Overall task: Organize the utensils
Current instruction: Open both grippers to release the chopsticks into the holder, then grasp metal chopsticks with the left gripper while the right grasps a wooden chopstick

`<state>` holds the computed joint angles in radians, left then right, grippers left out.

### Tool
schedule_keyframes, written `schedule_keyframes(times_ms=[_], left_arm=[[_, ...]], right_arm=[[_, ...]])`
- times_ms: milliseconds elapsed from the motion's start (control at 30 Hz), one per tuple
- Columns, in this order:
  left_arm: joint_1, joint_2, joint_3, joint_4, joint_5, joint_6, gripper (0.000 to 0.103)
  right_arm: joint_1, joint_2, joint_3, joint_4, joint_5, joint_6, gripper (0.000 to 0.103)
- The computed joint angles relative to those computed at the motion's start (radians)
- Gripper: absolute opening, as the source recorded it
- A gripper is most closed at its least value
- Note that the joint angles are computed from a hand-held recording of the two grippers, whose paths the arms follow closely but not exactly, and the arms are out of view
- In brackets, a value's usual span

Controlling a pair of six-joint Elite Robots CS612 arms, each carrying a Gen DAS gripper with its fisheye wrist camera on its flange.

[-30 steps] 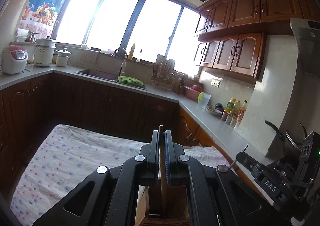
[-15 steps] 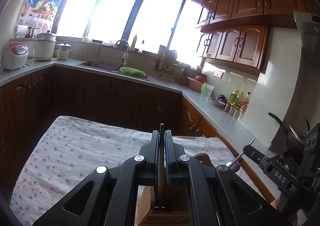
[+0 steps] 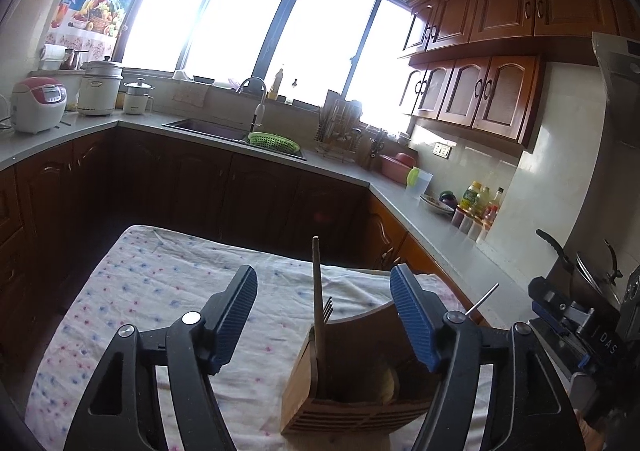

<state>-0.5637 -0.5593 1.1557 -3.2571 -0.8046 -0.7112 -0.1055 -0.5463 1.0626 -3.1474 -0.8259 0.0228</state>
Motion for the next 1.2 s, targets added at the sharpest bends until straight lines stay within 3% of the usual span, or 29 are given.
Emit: schedule_keyframes(times_ms=[133, 367, 867, 1200], left_arm=[[-0.016, -0.031, 0.062, -0.001, 0.021, -0.045, 0.077], [-0.052, -0.086, 0.167, 0.012, 0.046, -0.141, 0.079], [-0.116, -0.171, 0.308, 0.124, 0.017, -0.308, 0.079], [-0.14, -0.202, 0.348, 0.229, -0.029, -0.407, 0.079]], right_arm=[[-0.019, -0.02, 0.047, -0.044, 0.018, 0.039, 0.095], [-0.052, -0.065, 0.149, -0.057, 0.035, 0.049, 0.097], [-0.1, -0.164, 0.356, 0.042, 0.046, -0.106, 0.099], [-0.117, -0.199, 0.449, 0.09, -0.001, -0.192, 0.099]])
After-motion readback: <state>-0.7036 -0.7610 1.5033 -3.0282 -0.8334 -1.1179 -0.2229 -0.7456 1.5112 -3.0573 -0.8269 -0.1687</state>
